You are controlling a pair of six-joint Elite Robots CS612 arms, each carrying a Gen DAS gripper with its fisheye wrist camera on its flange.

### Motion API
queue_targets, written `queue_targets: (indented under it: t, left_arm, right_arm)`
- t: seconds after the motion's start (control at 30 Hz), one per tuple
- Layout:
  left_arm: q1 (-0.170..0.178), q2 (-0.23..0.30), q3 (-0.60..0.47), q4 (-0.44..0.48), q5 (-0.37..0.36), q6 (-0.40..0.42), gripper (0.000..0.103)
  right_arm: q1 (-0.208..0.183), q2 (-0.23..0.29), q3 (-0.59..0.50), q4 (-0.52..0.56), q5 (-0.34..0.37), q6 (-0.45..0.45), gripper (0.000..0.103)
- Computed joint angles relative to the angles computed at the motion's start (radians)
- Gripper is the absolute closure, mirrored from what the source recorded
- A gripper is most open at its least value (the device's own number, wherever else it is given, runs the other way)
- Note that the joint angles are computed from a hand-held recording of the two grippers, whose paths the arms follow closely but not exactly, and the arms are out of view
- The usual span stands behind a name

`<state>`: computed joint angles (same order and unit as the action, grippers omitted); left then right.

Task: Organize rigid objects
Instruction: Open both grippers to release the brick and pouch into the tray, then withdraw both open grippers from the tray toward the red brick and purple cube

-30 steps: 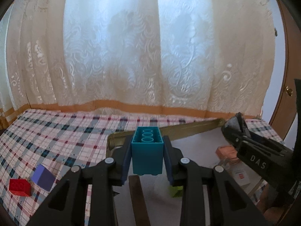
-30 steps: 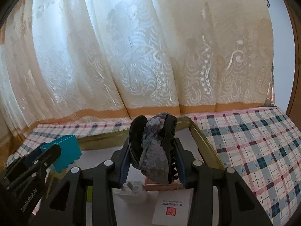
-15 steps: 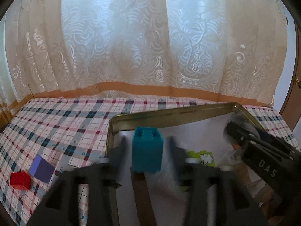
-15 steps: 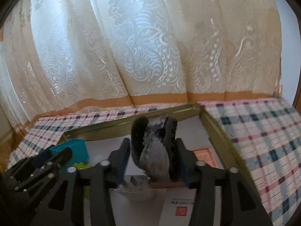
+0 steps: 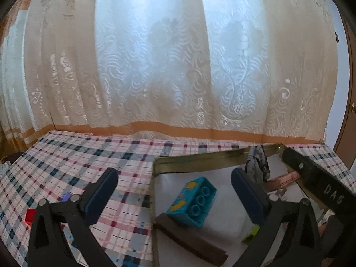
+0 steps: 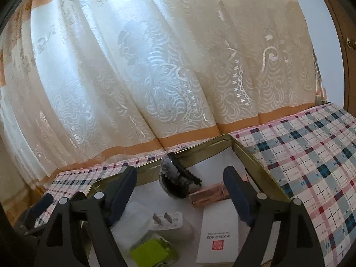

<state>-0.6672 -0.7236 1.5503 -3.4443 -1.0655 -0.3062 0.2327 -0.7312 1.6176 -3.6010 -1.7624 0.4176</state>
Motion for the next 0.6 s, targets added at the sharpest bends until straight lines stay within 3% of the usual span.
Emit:
queue_targets:
  t: [0.4, 0.6]
  left_arm:
    - [0.007, -0.010, 0.069, -0.116, 0.117, 0.039, 0.000]
    - [0.014, -0.006, 0.090, -0.154, 0.165, 0.066, 0.000]
  right_arm:
    - [0.045, 0.027, 0.002, -0.158, -0.108, -0.049, 0.021]
    - [0.075, 0.051, -0.021, -0.219, -0.196, -0.101, 0.021]
